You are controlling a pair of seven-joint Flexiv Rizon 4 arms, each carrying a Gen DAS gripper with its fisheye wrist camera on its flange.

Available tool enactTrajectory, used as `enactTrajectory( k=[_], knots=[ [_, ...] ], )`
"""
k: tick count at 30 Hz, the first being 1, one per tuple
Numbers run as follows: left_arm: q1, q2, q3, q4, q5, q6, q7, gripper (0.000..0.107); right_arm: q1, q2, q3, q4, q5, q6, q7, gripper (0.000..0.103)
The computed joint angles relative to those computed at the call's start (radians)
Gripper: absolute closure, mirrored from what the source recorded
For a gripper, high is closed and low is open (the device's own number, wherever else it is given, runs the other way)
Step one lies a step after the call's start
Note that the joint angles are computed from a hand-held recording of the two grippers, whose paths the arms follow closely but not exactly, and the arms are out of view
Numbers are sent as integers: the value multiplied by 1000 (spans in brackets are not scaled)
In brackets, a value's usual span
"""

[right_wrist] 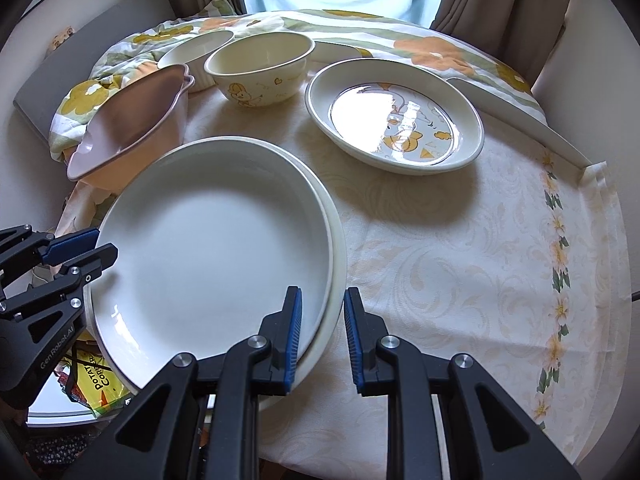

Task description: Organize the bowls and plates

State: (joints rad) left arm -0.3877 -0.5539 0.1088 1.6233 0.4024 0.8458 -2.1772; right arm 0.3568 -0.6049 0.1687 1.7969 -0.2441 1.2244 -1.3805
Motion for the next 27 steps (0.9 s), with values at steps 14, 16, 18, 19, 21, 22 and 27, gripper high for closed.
enactTrajectory(
  k=[14,16,18,19,21,22,27],
  knots=[
    [30,83,-6,13,-25,100,-21,91,-94,51,97,-35,143,-1,-51,83],
    [28,88,4,-12,-5,135,-35,89,-117,62,115,-52,192,-2,-61,82],
    [25,81,12,-47,15,154,-40,43,-103,80,85,-42,202,44,-36,50],
    [24,74,16,-65,23,160,-42,18,-95,89,68,-31,202,78,-19,16],
    [17,63,33,-86,58,224,-67,4,-90,103,52,-19,204,122,11,3],
    [35,55,15,-89,37,247,-37,4,-77,114,26,-11,190,129,43,3],
    [140,-32,-115,-139,-213,263,195,4,-102,114,11,-62,149,11,79,3]
  ],
)
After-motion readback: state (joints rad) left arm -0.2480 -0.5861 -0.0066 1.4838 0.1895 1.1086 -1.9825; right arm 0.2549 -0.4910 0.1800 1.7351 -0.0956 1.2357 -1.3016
